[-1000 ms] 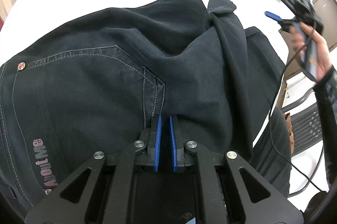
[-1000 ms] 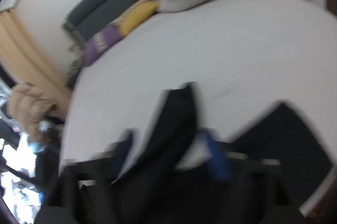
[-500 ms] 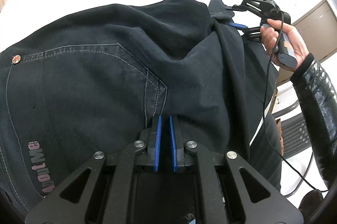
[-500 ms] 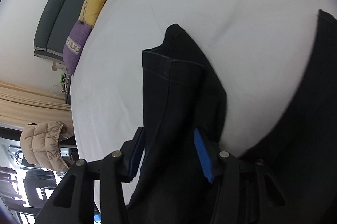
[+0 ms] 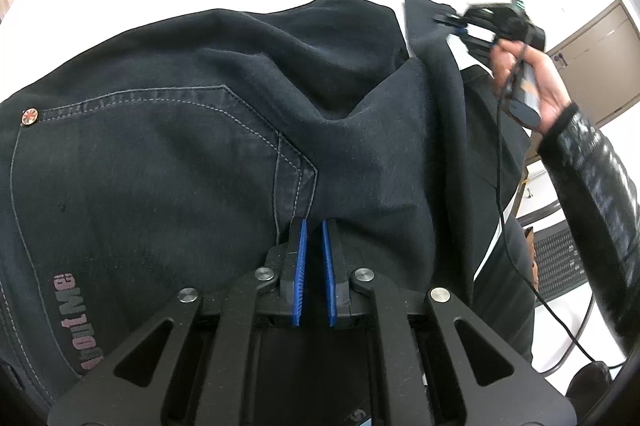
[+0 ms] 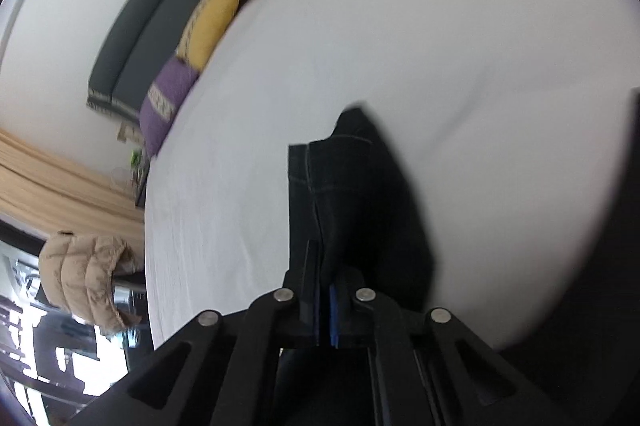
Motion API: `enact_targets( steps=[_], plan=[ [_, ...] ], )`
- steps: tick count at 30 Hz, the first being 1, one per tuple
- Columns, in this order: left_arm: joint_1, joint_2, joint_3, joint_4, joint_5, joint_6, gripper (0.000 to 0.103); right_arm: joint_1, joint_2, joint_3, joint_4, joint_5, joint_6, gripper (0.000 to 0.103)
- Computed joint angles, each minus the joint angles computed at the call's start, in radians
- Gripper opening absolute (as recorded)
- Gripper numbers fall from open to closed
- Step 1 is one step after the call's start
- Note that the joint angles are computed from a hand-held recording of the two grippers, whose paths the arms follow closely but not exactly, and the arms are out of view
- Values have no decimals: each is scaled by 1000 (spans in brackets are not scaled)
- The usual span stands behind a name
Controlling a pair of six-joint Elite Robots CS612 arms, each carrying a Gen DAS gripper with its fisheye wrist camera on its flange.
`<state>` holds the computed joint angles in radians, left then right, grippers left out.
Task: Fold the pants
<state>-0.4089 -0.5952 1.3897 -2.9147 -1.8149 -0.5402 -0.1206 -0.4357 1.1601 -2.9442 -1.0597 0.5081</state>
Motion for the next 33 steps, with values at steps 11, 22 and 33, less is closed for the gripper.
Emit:
enact_targets(
  steps=[11, 22, 33],
  plan=[
    [-16, -10, 1, 11, 44, -31, 8, -142, -142, 408, -465, -138, 231, 4],
    [-16, -9, 4, 7, 38, -77, 8, -155, -131, 454, -539, -150, 273, 4],
    [1, -15, 31, -35, 1, -76, 8, -178, -116, 480, -541, -136, 352, 2]
  ],
)
